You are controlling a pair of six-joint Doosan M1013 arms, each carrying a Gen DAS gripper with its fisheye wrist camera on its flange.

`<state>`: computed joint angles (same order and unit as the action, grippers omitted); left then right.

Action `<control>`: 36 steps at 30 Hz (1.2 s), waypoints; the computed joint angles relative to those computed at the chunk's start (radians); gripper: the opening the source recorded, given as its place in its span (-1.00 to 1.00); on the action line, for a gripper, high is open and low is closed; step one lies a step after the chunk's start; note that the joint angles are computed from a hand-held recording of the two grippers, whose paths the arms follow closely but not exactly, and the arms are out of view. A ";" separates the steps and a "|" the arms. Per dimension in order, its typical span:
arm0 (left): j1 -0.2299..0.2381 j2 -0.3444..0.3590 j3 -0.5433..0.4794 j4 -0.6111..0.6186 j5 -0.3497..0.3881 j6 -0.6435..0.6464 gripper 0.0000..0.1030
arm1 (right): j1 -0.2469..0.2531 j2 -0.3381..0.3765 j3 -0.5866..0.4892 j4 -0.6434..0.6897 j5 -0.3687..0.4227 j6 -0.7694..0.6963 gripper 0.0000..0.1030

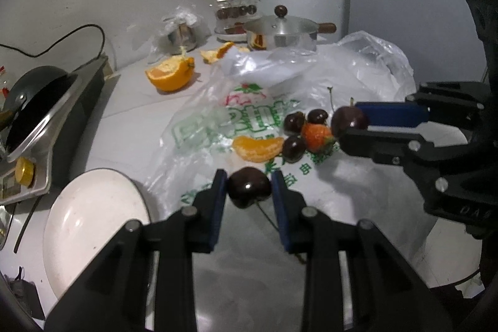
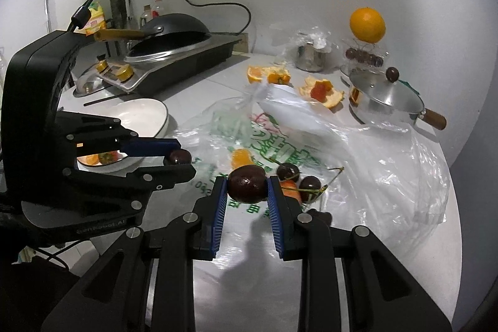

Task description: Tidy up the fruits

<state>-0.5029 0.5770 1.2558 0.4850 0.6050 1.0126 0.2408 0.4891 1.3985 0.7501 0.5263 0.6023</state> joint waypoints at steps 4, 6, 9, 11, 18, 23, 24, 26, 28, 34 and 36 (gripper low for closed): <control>0.004 -0.022 0.031 0.030 -0.020 -0.039 -0.42 | 0.013 -0.007 0.005 -0.017 -0.001 0.007 -0.46; 0.006 -0.035 0.050 0.044 -0.032 -0.058 -0.42 | 0.019 -0.011 0.008 -0.022 -0.002 0.007 -0.46; 0.009 -0.047 0.070 0.055 -0.045 -0.075 -0.42 | 0.029 -0.015 0.010 -0.030 -0.005 0.012 -0.46; 0.012 -0.057 0.084 0.059 -0.053 -0.086 -0.42 | 0.035 -0.017 0.011 -0.036 -0.007 0.016 -0.46; 0.025 -0.090 0.135 0.098 -0.076 -0.148 -0.42 | 0.057 -0.017 0.004 -0.068 -0.002 0.034 -0.46; 0.036 -0.113 0.171 0.134 -0.092 -0.199 -0.42 | 0.072 -0.017 -0.002 -0.095 -0.002 0.050 -0.46; 0.039 -0.117 0.178 0.140 -0.095 -0.209 -0.42 | 0.075 -0.016 -0.004 -0.100 -0.001 0.052 -0.46; 0.044 -0.124 0.191 0.152 -0.100 -0.228 -0.42 | 0.083 -0.014 -0.007 -0.113 -0.001 0.059 -0.46; 0.049 -0.130 0.201 0.163 -0.103 -0.245 -0.42 | 0.089 -0.013 -0.012 -0.125 0.000 0.067 -0.46; 0.067 -0.150 0.238 0.197 -0.113 -0.301 -0.42 | 0.111 -0.005 -0.025 -0.159 0.003 0.087 -0.46; 0.073 -0.155 0.248 0.202 -0.116 -0.313 -0.42 | 0.118 -0.001 -0.031 -0.171 0.007 0.094 -0.46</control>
<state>-0.4301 0.4223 1.5041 0.6866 0.4888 0.7000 0.3586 0.4879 1.3679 0.5791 0.5329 0.6966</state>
